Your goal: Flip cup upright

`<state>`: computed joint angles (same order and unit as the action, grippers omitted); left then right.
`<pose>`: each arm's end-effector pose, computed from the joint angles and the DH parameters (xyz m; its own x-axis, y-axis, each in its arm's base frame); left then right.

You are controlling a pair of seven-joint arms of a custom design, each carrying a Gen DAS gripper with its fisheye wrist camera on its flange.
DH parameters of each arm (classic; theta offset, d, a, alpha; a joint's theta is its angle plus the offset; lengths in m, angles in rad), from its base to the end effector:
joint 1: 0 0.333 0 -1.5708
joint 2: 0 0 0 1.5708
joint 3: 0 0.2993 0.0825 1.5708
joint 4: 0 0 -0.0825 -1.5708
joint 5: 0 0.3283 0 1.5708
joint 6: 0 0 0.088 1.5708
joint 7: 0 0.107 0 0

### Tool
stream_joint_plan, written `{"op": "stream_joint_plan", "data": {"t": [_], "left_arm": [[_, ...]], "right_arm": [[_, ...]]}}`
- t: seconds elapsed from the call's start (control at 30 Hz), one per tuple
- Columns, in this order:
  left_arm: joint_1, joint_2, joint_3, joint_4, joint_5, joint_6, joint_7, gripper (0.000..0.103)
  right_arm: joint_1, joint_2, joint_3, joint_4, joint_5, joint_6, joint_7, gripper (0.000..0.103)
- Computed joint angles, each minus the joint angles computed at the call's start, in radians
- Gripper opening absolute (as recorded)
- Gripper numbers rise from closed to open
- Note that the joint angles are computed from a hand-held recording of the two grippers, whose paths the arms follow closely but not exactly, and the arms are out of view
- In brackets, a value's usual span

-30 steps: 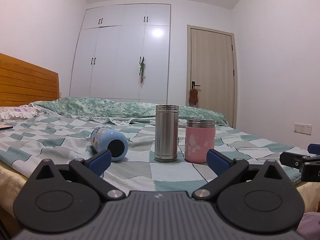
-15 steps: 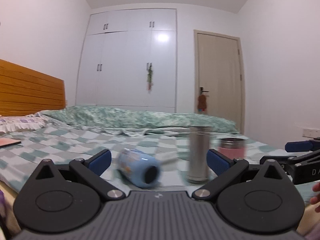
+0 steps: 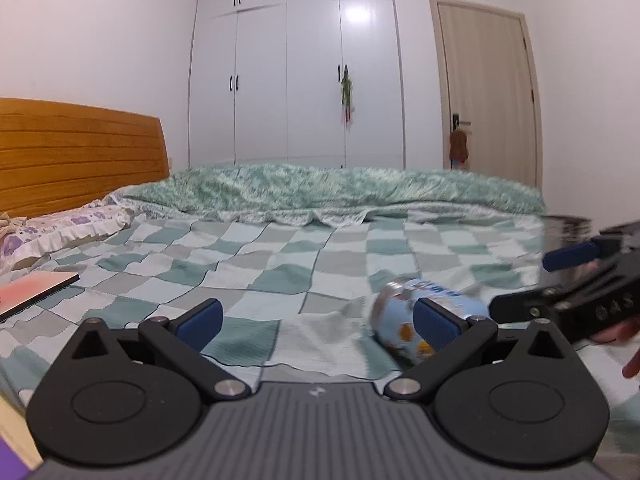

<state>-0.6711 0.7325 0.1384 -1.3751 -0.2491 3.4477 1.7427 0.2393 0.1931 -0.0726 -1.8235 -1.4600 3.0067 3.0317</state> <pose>0.6054 -0.3668 0.4669 -0.4615 -0.8860 -0.0451 -0.1787 0.1426 -0.9735 0.5593 0.1706 0.4995 0.0467 -0.9964 0.0714 -0.4360 -0.0847 -0.8960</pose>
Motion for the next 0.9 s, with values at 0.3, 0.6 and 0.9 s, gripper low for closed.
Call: {"op": "stream_joint_plan", "data": {"t": [0.3, 0.6, 0.9], "left_arm": [[0.071, 0.184, -0.004, 0.329, 0.147, -0.231, -0.056, 0.103], [0.144, 0.290, -0.094, 0.531, 0.253, -0.392, -0.111, 0.103], [0.169, 0.174, -0.133, 0.335, 0.374, -0.303, -0.182, 0.103]], "right_arm": [[-0.175, 0.286, 0.251, 0.319, 0.889, -0.196, -0.934, 0.103], [-0.141, 0.497, 0.255, 0.663, 1.158, -0.488, -1.171, 0.102], [-0.082, 0.475, 0.179, 0.628, 1.309, -0.495, -1.212, 0.083]]}}
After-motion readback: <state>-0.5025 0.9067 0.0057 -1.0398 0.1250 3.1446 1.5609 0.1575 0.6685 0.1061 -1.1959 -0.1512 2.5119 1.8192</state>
